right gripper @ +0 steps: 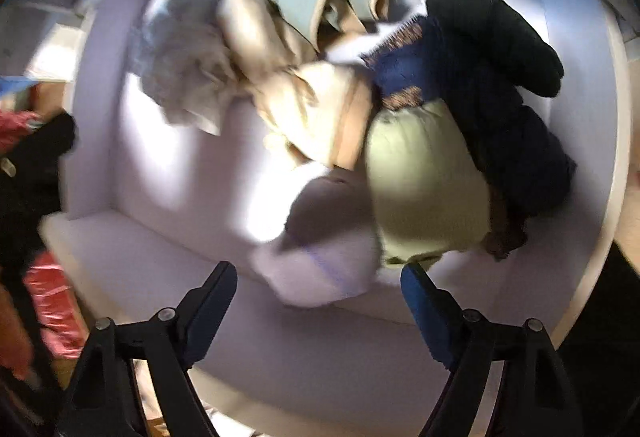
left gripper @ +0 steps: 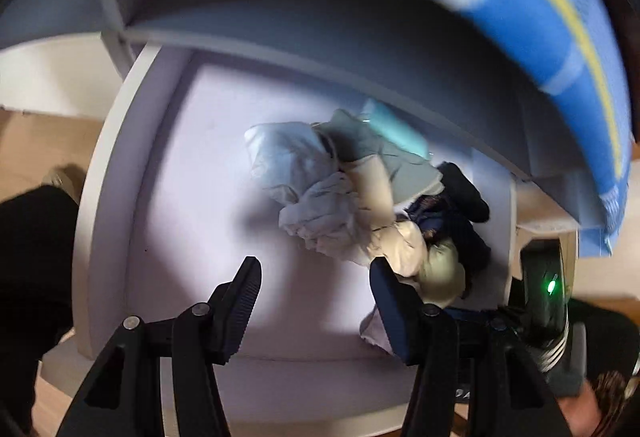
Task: Organize soft objects
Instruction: 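Reach into the drawer and grasp the grey sock with the right tool, then lift the grey sock with the right tool while the left lifts the light blue cloth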
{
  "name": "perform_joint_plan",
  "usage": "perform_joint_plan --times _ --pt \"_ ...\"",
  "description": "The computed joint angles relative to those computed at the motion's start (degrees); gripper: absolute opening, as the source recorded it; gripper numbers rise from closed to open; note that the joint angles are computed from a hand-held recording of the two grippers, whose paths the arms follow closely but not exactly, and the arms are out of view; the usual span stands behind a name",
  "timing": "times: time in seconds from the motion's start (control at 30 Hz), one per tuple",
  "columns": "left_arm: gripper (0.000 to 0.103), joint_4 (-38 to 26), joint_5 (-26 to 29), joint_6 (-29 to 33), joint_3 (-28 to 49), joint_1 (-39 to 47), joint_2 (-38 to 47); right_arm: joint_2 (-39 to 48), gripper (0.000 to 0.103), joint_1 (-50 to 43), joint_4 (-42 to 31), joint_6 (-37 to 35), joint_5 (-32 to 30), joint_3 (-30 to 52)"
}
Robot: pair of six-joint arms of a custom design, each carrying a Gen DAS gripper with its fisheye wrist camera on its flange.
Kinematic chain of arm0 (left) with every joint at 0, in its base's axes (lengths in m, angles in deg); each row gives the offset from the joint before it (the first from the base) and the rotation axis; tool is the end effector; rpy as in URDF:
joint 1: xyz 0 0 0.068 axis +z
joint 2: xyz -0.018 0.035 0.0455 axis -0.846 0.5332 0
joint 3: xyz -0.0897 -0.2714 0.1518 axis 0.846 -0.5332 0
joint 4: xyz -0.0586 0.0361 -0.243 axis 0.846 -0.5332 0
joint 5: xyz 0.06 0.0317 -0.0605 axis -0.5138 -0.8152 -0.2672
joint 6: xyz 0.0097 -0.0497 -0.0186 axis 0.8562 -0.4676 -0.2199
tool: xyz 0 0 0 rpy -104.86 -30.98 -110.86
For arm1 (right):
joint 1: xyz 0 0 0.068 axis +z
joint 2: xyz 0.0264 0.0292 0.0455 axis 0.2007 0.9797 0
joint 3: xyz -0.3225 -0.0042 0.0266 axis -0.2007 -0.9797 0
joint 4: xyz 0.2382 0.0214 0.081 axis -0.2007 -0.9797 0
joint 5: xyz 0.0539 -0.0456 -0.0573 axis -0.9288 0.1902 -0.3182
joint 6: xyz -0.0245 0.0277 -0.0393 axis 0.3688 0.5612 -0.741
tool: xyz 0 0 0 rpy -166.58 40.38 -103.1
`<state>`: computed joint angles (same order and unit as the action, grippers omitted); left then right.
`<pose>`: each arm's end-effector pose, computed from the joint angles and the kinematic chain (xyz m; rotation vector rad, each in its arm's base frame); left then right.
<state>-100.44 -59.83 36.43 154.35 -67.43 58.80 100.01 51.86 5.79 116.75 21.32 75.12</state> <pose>0.2624 -0.0552 0.3460 -0.0019 2.9756 -0.4870 0.2539 0.2290 0.2882 0.0109 -2.9222 -0.3308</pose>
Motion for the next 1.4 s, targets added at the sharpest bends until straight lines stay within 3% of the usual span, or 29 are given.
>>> perform_joint_plan --times 0.07,0.23,0.3,0.4,0.47,0.67,0.8,1.1,1.4 --pt "0.057 1.4 0.4 -1.2 -1.1 0.6 0.4 1.3 0.091 0.5 -1.4 -0.6 1.9 0.5" --pt "0.057 3.1 1.0 -3.7 -2.0 -0.5 1.6 3.3 0.100 -0.3 1.9 -0.6 -0.1 -2.0" --pt "0.058 3.9 1.1 -4.2 -2.0 -1.3 2.4 4.5 0.097 0.2 2.5 -0.9 -0.8 -2.3" --pt "0.058 5.5 1.2 -5.1 -2.0 -2.6 4.1 3.7 0.082 0.2 4.7 -0.3 -3.4 -4.4" --pt "0.058 6.6 0.8 -6.0 -1.7 -3.6 5.6 2.3 0.066 -0.5 6.7 0.4 -5.4 -5.9" --pt "0.060 7.8 0.8 -7.6 -1.6 -4.5 8.3 -1.0 0.054 -1.5 8.5 1.3 -6.3 -7.8" --pt "0.065 9.6 0.2 -9.2 -1.8 -5.4 10.5 -4.4 0.050 -4.1 7.4 1.2 -6.2 -8.9" --pt "0.065 13.0 1.9 -9.0 -3.0 -5.0 14.5 -10.2 0.048 -9.1 7.1 1.2 -7.5 -11.9" --pt "0.058 12.2 7.2 -5.8 -5.4 0.9 13.2 -14.5 0.048 -16.1 4.4 -2.6 -8.1 -12.7"
